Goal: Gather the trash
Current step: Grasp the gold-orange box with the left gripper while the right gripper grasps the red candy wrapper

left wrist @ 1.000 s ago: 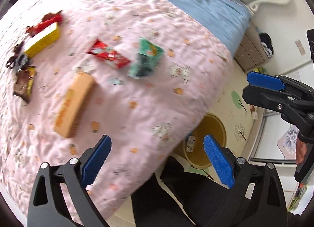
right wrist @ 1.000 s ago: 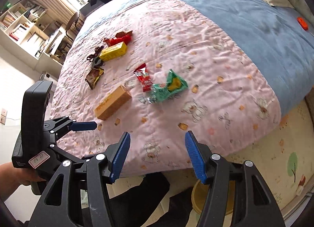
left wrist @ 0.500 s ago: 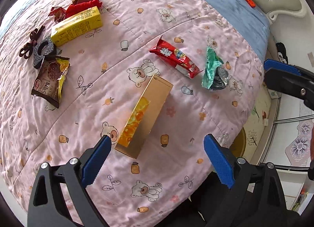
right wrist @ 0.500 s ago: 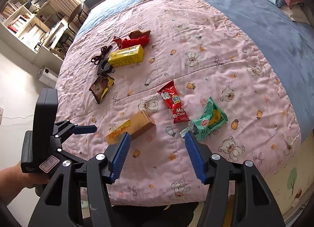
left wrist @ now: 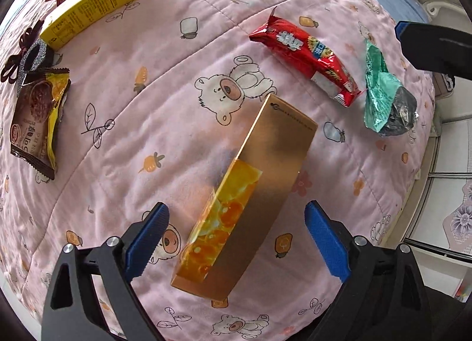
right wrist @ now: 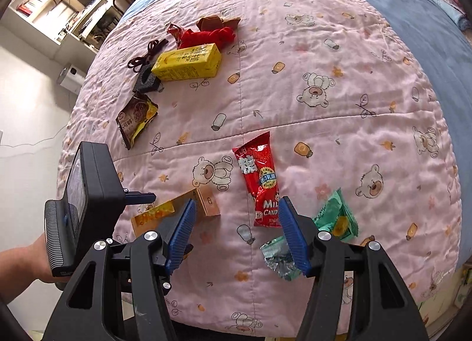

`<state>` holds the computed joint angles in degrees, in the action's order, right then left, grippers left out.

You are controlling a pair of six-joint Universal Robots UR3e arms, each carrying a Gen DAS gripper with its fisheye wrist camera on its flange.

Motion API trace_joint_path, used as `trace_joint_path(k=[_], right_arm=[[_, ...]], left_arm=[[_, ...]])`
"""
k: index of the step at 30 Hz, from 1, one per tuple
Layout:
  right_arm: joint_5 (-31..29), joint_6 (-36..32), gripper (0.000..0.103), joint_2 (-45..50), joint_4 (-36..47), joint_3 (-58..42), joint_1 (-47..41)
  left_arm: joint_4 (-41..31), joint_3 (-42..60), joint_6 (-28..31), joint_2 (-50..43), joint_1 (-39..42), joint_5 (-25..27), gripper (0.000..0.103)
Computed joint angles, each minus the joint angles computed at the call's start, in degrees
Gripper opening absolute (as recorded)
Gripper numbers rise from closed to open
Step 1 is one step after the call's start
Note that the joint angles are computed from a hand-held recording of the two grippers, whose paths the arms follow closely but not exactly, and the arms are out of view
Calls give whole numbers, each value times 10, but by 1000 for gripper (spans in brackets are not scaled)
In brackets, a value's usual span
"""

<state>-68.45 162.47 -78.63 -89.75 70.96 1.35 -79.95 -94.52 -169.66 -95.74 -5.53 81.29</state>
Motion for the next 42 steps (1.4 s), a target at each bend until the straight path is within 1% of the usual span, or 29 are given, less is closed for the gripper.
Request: trace_joint_path(k=[2, 3, 4, 7, 8, 9, 12, 15, 22, 23, 24, 26, 30, 35, 38, 42], right_arm=[[-2, -10, 58, 23, 4, -16, 4], [-3, -13, 58, 33, 5, -23, 6], [-3, -17, 58, 43, 8, -31, 7], [-11, -21, 58, 73, 16, -54, 11], [-13, -21, 58, 83, 19, -61, 12], [-18, -17, 58, 94, 21, -68, 14], [-21, -16, 58, 118, 22, -80, 16], [-28, -13, 58, 143, 21, -97, 27], [-50, 3, 57, 192, 27, -130, 45], [-52, 4, 49, 195, 29, -131, 46], [-54, 4, 38, 198, 32, -132, 48], [-69, 6, 33, 200, 29, -133, 56], [-37, 2, 30, 172, 16, -109, 48], [-4, 10, 29, 130, 11, -94, 41], [9, 15, 29, 97, 16, -82, 37], [17, 31, 29, 48, 23, -61, 37]], left_arm=[[4, -5, -6, -4, 5, -2, 84], [9, -10, -11, -4, 8, -2, 78], [13, -13, -17, -5, 9, 3, 74], [13, -18, -19, 1, 23, 10, 58], [9, -18, -21, 5, 31, 7, 50], [4, -19, -20, 11, 43, -2, 46], [-14, -33, -19, 34, 93, -47, 43], [-23, -43, -17, 50, 120, -62, 41], [-53, -61, -11, 76, 176, -98, 39], [-50, -61, -6, 71, 184, -103, 39], [-50, -52, -12, 64, 179, -105, 39], [-57, -47, -4, 69, 186, -105, 38], [-59, -46, -17, 88, 178, -109, 37], [-78, -21, -14, 101, 178, -117, 37], [-101, -11, -3, 120, 183, -122, 37], [-154, -2, 31, 155, 199, -136, 37]])
